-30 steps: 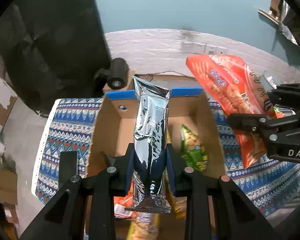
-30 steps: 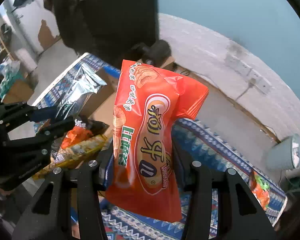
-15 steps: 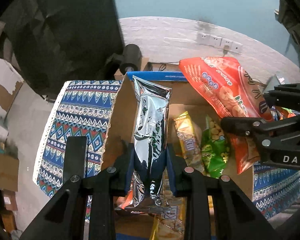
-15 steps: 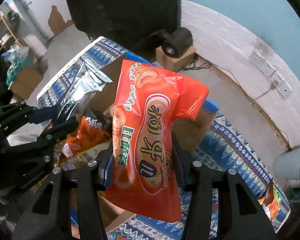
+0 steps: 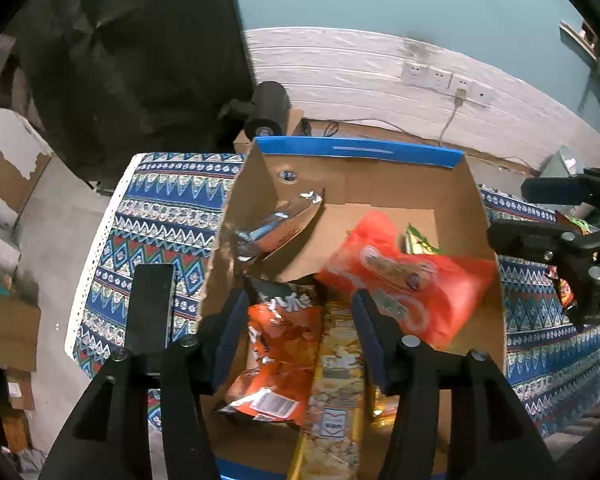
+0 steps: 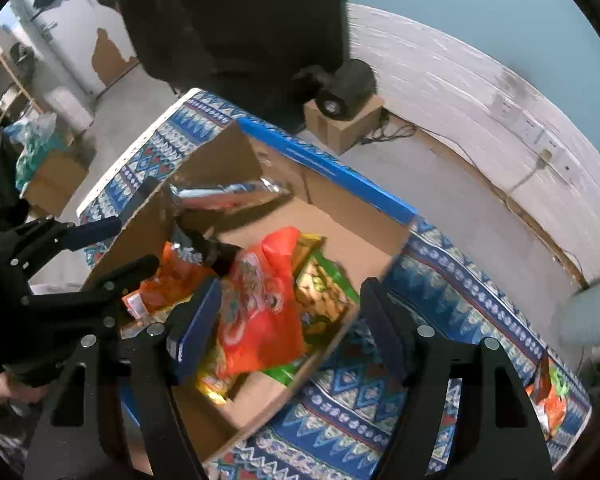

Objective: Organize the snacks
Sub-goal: 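Move both open tools from the box back over the snack pile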

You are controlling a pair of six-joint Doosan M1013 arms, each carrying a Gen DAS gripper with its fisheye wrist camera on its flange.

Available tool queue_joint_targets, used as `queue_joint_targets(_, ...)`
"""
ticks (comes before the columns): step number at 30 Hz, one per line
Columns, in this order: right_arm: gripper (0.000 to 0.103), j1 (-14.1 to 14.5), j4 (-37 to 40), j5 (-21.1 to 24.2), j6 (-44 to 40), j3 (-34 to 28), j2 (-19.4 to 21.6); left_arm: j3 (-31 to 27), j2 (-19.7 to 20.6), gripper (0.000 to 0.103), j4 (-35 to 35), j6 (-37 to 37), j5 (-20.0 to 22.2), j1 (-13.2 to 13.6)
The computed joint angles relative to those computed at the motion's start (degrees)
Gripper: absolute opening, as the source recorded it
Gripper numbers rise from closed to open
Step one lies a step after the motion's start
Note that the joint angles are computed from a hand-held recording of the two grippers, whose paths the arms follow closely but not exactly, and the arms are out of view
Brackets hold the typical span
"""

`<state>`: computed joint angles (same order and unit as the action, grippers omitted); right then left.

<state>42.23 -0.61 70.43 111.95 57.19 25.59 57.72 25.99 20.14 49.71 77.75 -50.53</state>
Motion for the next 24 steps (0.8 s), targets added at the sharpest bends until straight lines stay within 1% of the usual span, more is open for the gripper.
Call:
queue_joint_targets(2,0.077,-0.2,-0.8,-0.1,0.6,1.3,-0.9,-0.5,0.3,0.060,0.2,0.5,0.0,-0.4)
queue_joint_targets(9,0.078,-0.7,-3.4,-0.3,1.9,6.1,-4.4,-3.7,2.2,0.061,-0.4,2.8,1.6,-1.6)
queue_joint_targets(11,0.078,-0.7,-4.3,-0.3,2.4,7.6,-5.6,-4.6,2.7,0.067,-0.5,3.0,2.0,-1.9)
queue_joint_targets(13,0.078,-0.7,-5.2,-0.7,3.1,9.8,-7.1,-5.7,3.2,0.068,-0.8,3.3,1.9,-2.3)
queue_joint_targets(17,0.078,-1.0,-6.2,-1.5,4.9,14.0,-9.9,-8.6,4.8,0.069,-1.4,5.1,2.6,-3.3)
queue_joint_targets(24,0.078,-2.1,-8.0,-1.7,8.8,20.4,-14.4,-14.9,8.4,0.071,-2.1,9.6,5.1,-5.5)
